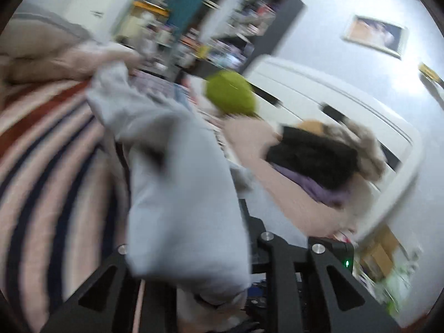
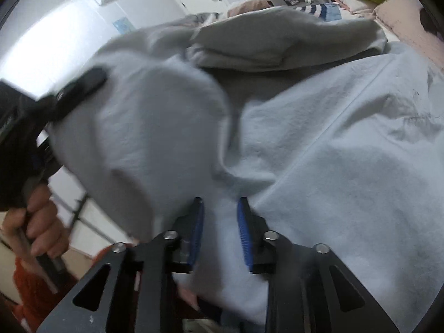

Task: Fold large clothes

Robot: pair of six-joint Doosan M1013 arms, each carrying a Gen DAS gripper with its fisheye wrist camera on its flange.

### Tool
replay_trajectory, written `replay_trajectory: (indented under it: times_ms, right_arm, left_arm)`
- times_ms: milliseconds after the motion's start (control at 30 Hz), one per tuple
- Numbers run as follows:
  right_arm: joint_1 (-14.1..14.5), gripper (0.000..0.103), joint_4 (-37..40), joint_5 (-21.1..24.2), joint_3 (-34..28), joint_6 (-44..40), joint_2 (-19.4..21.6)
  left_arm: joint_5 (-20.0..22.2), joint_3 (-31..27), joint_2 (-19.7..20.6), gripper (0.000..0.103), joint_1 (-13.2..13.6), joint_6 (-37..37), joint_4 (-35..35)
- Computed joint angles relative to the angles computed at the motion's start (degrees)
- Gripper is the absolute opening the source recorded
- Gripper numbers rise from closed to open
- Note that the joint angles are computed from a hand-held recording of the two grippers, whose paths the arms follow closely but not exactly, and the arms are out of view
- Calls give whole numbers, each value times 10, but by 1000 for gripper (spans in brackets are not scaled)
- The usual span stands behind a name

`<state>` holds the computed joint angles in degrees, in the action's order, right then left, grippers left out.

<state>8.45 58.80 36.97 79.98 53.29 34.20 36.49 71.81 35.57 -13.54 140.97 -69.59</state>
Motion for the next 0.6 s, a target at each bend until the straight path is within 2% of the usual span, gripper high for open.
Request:
replay_trajectory:
  times_ms: [67,133,233,300,433,500,533,600]
  right_arm:
    - [-18,29,51,-14,32,-24,-21]
    - [-38,33,98,-49,68,-57,-50]
    - [-64,41,131,-92,98,-102,-84]
    - [-75,45,122,-105,97,-111,-94]
    - [-72,45,49,-120,54,-63,-82]
    - [-69,45,-29,-109,15,13,-63]
    - [-70,45,-43,-98,8,29,-60]
    - [-72,45,18,-61,-14,-14,-45]
  left_arm:
    - [53,-26,20,19,-6,-8,8]
    - [107,-54,44,20,-11,-34,19]
    - [147,-72,68,23,-20,-60,29]
    - [148,-73,72,24,-24,-67,36]
    - [143,-56,66,24,-22,-51,17]
    - [146,-48,61,24,-15,-41,-5]
    - [149,-43,58,24,-10,-32,-12]
    - [155,-44,58,24,-7,-26,-11]
